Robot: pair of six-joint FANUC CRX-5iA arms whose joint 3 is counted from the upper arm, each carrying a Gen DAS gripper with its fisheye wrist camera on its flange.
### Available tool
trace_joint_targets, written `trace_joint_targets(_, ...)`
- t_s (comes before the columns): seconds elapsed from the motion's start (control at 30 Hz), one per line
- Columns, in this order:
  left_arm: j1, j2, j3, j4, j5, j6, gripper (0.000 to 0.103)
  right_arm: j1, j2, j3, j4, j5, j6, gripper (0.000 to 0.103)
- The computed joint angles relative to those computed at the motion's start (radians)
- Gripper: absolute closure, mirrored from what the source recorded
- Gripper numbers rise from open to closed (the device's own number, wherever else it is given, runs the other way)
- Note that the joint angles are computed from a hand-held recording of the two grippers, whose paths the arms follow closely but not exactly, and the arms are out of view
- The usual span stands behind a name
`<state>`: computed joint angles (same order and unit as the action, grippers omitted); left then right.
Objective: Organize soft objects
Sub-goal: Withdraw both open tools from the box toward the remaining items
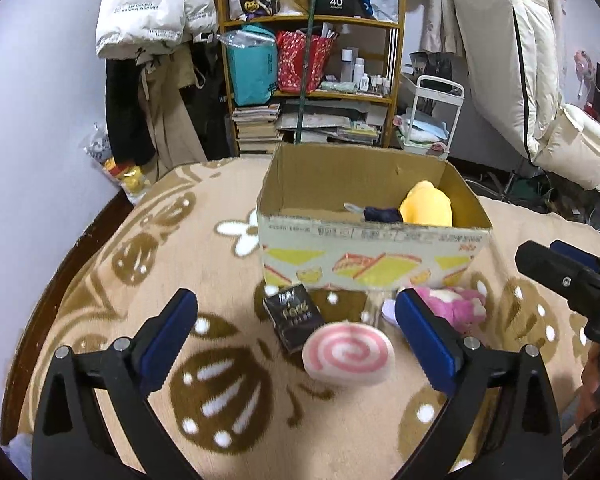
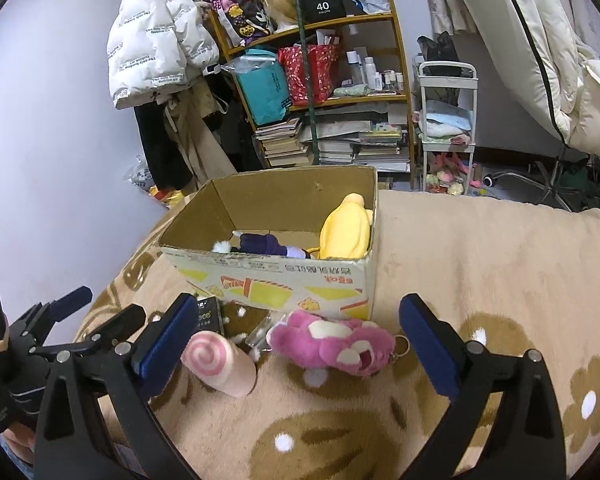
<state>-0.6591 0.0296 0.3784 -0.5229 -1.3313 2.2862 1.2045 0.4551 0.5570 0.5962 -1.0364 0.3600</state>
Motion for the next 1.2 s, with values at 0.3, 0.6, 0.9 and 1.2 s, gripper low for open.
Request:
trace_joint_targets(0.3, -0.018, -0.002, -0.003, 0.014, -0.042, 0.014, 0.005, 0.023, -0.011, -0.026, 0.021, -0.041, -0.04, 0.0)
trace_joint_targets(0.6, 0.025, 0.001, -0.027, 0.079, -0.018, 0.011, 0.005, 0.012, 0.01, 0.011, -0.02, -0.081, -0.039, 0.0)
trace_joint_targets(0.9, 0.067, 0.017, -0.046, 0.131, 0.008, 0.01, 0.005, -0.02, 0.048, 0.06, -0.072, -0.121, -0.061, 0.0)
trace_joint_targets(1.2, 0.08, 0.06, -0.035, 0.176, 0.02, -0.028, 0.005, -0.043, 0.108, 0.144, -0.127, -0.174, -0.039, 0.0)
